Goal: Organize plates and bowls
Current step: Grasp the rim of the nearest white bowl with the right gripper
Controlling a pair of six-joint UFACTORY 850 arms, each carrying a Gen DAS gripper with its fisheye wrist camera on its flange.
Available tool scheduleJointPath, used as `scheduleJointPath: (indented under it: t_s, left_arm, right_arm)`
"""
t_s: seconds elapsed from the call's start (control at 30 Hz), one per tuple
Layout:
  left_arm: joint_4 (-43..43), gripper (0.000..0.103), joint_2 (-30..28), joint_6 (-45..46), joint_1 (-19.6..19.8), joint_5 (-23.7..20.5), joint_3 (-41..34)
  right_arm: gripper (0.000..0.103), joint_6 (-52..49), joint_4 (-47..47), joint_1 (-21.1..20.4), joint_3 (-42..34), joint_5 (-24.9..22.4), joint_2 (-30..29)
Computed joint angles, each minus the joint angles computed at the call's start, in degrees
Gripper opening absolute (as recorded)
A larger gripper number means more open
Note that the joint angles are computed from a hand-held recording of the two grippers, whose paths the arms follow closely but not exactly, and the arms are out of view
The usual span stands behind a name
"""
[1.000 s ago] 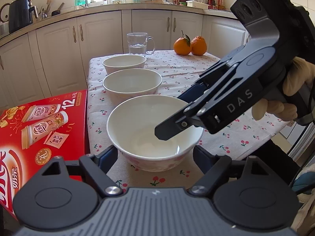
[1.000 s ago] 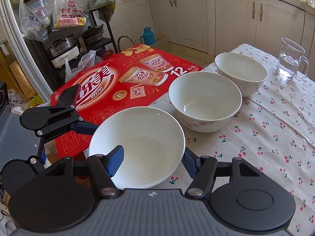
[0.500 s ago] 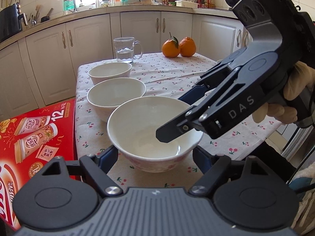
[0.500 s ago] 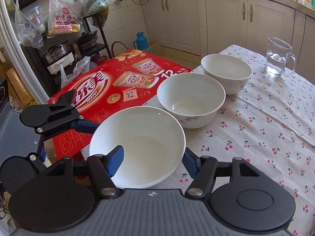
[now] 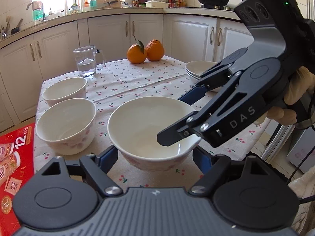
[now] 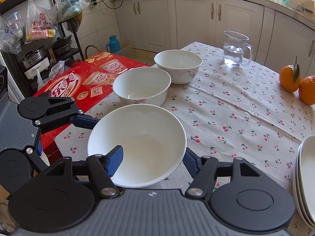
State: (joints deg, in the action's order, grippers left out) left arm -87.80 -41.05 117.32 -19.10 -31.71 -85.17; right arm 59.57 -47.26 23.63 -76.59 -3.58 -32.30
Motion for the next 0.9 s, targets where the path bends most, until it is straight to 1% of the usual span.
scheduleJointPath:
  t_s: [0.1, 0.17, 0.3, 0.57, 0.67, 0.77, 0.83, 0.9]
  left_arm:
    - [1.1, 0.082, -1.2, -0.4, -0.9, -0.4, -1.7]
    - [2.2, 0.082, -2.0, -1.3, -1.5, -0.7, -2.9]
    - [4.0, 0.082, -3.5, -2.6, -2.4, -1.2, -5.3]
    - [6.6, 0.083, -6.3, -4.4, -3.7, -1.7, -9.2]
    - [7.8, 0.083, -7.3, -5.5, -4.0, -1.9, -10.6]
    - [8.5, 0.083, -7.7, -6.2, -4.2, -1.7, -11.2]
    - [8.8, 0.083, -7.8, -6.5, -4.2, -1.6, -11.3]
    - [8.9, 0.083, -8.0, -6.9, -4.2, -1.8, -11.5]
  right_arm:
    - [0.072, 10.4, -9.8, -0.6, 1.4, -0.8, 0.9]
    - [0.072, 20.2, -19.1, -1.0, 2.6, -1.1, 1.6]
    - [0.072, 34.7, -32.6, -1.7, 4.5, -1.7, 2.7]
    - [0.072, 47.1, -43.7, -2.9, 6.1, -3.2, 3.3]
    - [0.072, 47.8, -43.8, -3.4, 6.3, -3.3, 3.1]
    - [0.073, 51.1, -46.8, -3.7, 6.4, -3.3, 2.9]
    - [0.073, 51.5, -47.1, -3.9, 6.4, -3.1, 2.7]
    - [0.075, 55.1, -50.6, -4.0, 6.5, -2.6, 2.7]
